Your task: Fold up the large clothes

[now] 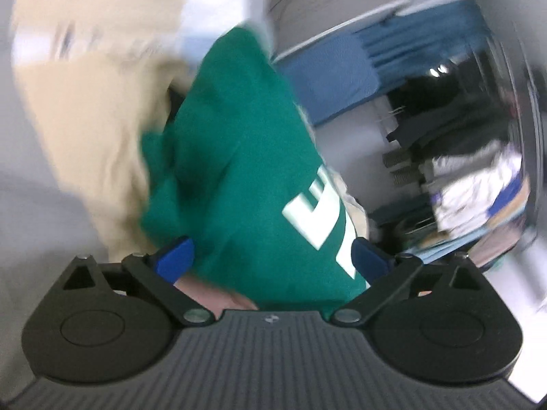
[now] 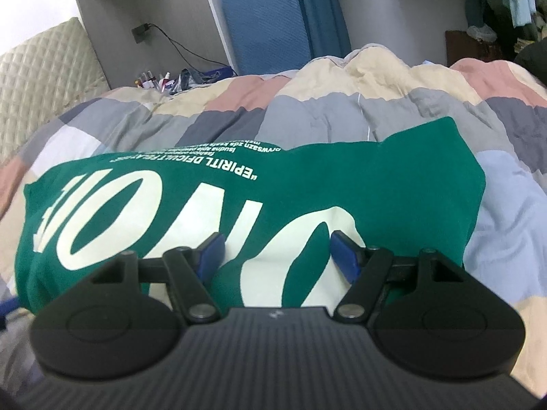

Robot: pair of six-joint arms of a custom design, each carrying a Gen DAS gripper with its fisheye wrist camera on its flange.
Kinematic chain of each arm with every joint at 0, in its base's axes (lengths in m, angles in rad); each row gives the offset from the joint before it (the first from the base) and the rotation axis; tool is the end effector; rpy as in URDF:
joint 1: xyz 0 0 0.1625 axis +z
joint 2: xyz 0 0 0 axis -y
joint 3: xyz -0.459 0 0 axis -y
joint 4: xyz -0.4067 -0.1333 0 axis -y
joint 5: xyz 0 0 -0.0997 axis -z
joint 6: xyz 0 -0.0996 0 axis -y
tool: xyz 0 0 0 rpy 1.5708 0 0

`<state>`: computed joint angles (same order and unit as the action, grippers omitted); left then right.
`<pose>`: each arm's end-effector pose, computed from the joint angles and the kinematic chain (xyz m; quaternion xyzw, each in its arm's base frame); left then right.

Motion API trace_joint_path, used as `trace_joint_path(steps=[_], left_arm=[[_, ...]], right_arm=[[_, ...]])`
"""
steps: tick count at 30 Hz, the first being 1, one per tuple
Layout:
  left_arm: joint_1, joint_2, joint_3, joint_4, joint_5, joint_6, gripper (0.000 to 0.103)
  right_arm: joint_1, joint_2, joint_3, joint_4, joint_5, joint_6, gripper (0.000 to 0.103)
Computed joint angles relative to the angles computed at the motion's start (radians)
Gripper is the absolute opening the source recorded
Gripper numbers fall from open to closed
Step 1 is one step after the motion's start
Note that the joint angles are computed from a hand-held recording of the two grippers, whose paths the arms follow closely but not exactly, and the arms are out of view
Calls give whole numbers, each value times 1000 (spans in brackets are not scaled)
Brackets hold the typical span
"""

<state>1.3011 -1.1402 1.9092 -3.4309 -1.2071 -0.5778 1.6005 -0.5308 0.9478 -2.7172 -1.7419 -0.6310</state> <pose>-0.0005 -0.6353 0.3423 0.2217 -0.8164 0.5288 0.0689 0.1432 -0.9036 0.2234 0.2731 -0.8904 0.3158 0.1815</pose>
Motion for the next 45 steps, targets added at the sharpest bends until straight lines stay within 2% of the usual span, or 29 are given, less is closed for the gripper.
trace_joint_path(steps=[2,3,7,11,13,16,18,22,24,25,28,30,32,34,38,40,42,45], left_arm=[[37,4,17,-46,-112,-136,100],[46,11,25,-77,-137,-170,100],[45,36,-5,-40,-80,-132,100],[71,102,-104,-23,-61,-56,100],[78,125,-147,-28,-26,-58,100],[86,141,-215,17,-39,-58,99],[74,150,-241,9,-38,30,99],[73,169,-284,-10,-76,82,99],[82,177,-299,-21,-109,89,99],[86,178,-302,-28,-126,89,99],[97,183,-302,-30,-133,53,99],[96,179,-297,4,-98,20,99],[93,171,-294,48,-64,-3,100],[95,172,-293,63,-61,-32,101],[88,166,-299,145,-34,-75,101],[84,164,-300,153,-23,-76,102],[89,172,-310,149,-27,-81,102],[102,192,-317,116,-42,-97,103]], right_arm=[[0,0,-5,9,1,9,70],[-1,1,-8,13,2,12,70],[-3,-3,-5,18,5,13,70],[-2,-6,-14,38,7,44,70],[-5,-14,-14,58,14,73,70],[-15,-40,-10,101,55,159,70],[-24,-57,-7,130,89,215,70],[-38,-82,3,161,155,265,70],[-45,-99,17,170,197,297,74],[-49,-108,26,174,220,315,79],[-69,-147,67,199,307,448,86],[-90,-170,93,223,378,587,87],[-109,-180,107,245,413,726,88],[-117,-181,114,254,395,808,87],[-117,-163,83,335,267,884,87],[-130,-169,110,297,297,928,87],[-131,-159,104,270,309,924,87],[-122,-121,61,224,285,891,87]])
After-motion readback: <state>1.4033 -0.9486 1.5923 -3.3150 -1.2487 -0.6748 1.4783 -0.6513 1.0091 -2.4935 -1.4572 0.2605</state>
